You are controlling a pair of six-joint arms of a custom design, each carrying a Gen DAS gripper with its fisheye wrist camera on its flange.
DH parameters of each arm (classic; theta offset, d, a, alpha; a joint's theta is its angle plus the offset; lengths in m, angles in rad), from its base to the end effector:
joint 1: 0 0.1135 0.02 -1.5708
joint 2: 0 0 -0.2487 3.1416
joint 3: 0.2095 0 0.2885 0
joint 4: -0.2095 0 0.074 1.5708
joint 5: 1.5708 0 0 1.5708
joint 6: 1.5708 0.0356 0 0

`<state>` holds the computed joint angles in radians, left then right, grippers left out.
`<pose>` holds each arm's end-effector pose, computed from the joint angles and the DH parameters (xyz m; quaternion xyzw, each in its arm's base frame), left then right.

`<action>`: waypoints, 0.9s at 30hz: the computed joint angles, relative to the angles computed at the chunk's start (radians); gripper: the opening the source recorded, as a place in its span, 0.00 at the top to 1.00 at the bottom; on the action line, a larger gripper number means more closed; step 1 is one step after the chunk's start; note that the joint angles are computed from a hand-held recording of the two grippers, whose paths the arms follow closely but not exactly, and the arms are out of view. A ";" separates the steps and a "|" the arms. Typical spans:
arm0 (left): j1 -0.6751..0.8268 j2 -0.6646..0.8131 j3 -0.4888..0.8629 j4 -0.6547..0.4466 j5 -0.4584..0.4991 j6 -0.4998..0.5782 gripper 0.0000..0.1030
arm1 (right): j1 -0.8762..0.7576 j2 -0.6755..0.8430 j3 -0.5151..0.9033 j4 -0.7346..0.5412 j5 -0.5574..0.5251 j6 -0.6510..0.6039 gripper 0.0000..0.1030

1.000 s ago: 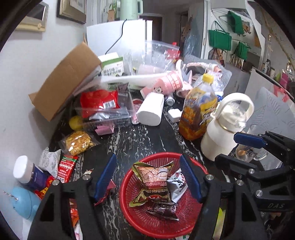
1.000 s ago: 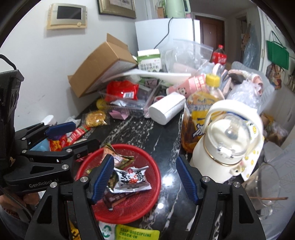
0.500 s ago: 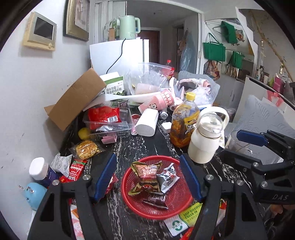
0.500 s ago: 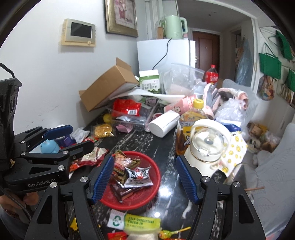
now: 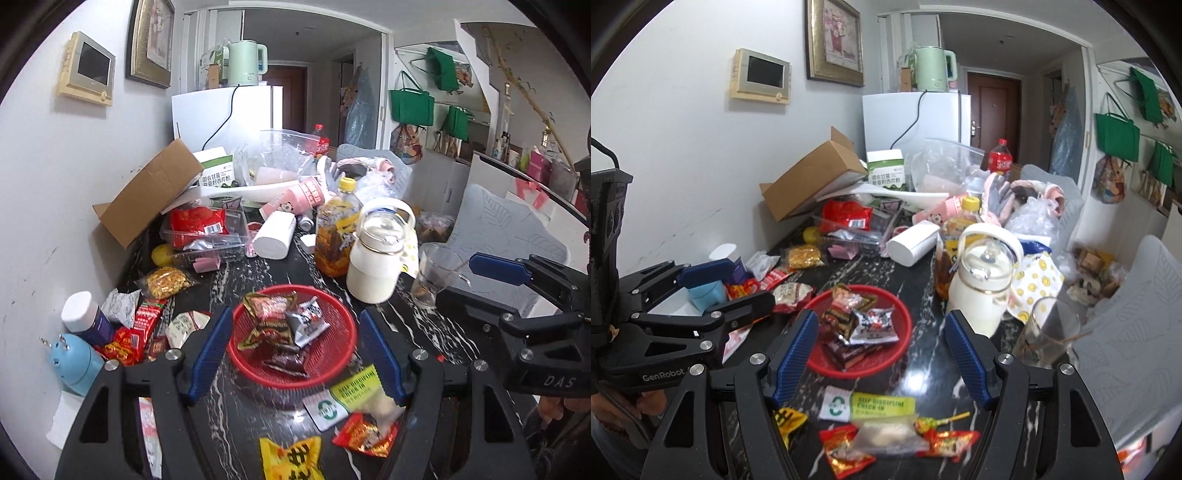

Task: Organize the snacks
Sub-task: 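Move both grippers away from the basket over the loose snacks, then lower the left gripper onto the yellow snack packet and close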

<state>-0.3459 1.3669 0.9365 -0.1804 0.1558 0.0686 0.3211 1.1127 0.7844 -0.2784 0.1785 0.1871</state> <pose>0.3185 -0.1207 0.2312 0.2171 0.8580 -0.1320 0.4464 0.2734 0.0843 0.2402 -0.0178 0.8833 0.0396 0.4668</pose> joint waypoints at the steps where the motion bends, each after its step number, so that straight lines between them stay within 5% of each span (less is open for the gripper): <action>1: 0.000 -0.015 -0.015 -0.001 0.004 0.002 0.32 | 0.011 -0.015 -0.012 -0.008 0.009 0.008 0.30; 27: 0.067 -0.226 -0.246 -0.090 0.106 0.019 0.32 | 0.181 -0.158 -0.236 -0.065 0.063 0.200 0.30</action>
<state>-0.2792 1.1409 0.6903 -0.2700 0.2616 0.0873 0.5019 0.9542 0.5484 -0.3438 0.2419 0.3876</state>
